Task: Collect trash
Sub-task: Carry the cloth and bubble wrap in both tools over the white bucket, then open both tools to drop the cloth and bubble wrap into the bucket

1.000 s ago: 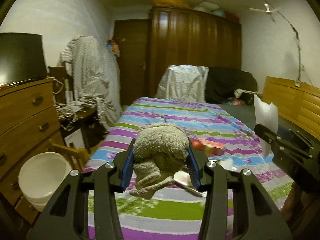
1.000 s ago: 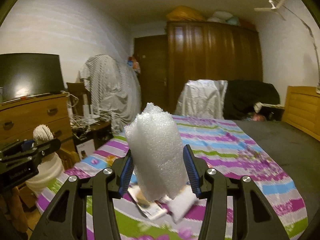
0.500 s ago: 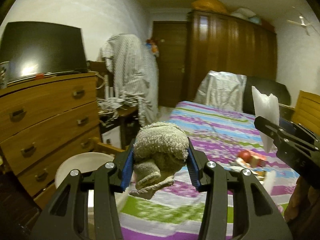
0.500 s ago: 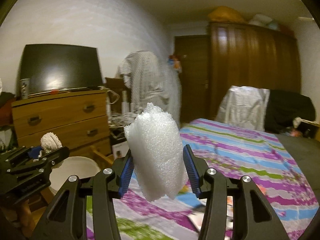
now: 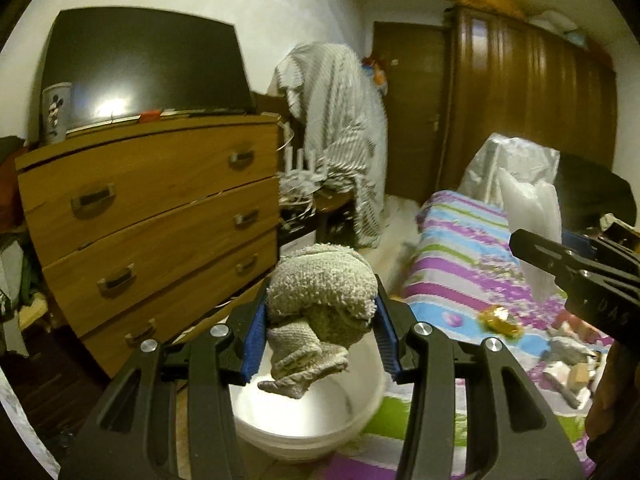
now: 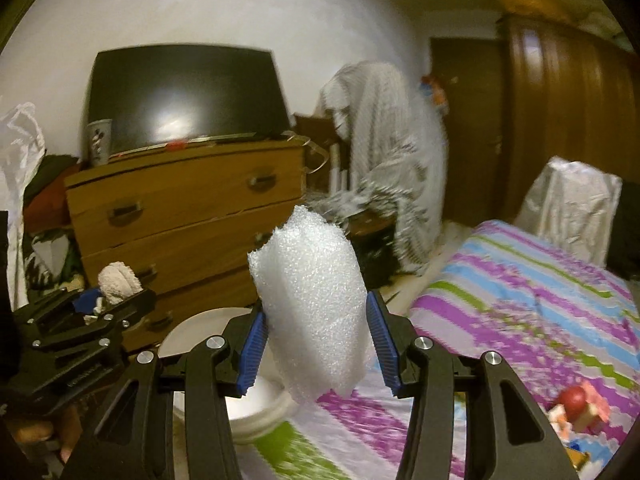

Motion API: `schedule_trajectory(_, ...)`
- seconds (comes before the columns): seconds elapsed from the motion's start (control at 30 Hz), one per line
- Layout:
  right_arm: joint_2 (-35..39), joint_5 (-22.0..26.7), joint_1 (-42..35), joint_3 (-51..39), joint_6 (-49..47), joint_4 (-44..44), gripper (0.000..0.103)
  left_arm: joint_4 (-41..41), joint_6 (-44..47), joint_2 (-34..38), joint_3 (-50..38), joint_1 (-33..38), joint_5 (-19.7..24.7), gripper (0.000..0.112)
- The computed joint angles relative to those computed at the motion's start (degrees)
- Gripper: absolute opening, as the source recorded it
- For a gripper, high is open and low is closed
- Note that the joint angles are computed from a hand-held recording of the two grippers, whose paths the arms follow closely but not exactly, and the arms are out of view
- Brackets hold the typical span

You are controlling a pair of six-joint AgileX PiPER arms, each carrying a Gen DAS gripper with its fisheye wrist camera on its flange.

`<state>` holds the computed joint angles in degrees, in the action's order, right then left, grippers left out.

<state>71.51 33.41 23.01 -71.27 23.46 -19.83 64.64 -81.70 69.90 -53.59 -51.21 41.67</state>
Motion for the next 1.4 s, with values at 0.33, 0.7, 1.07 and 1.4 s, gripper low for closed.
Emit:
schedule_trajectory(0.33,20.6,9.9,-4.3,-17.5,-19.6,22.4,0.049,-21.6,24.3,7.7,-5.2,18.1,-10.9,0.045)
schedule_trajectory(0.7,39.7,27.0,-6.9,-39.1,-26.2,28.8,0.049,-41.4,46.0,15.0,-9.5,28.4,-13.8,0.045)
schedule_trajectory(1.07,41.0,27.0,-6.9,-39.2,-27.6,29.8,0.05,-44.5,49.2,16.9,-9.9,29.9,-14.8,0.045)
schedule_trajectory(1.4,40.6,24.9,-8.4,-37.7,-27.7,32.3,0.071,-38.5,42.3,17.5,-9.6,28.9,-14.9,0.088)
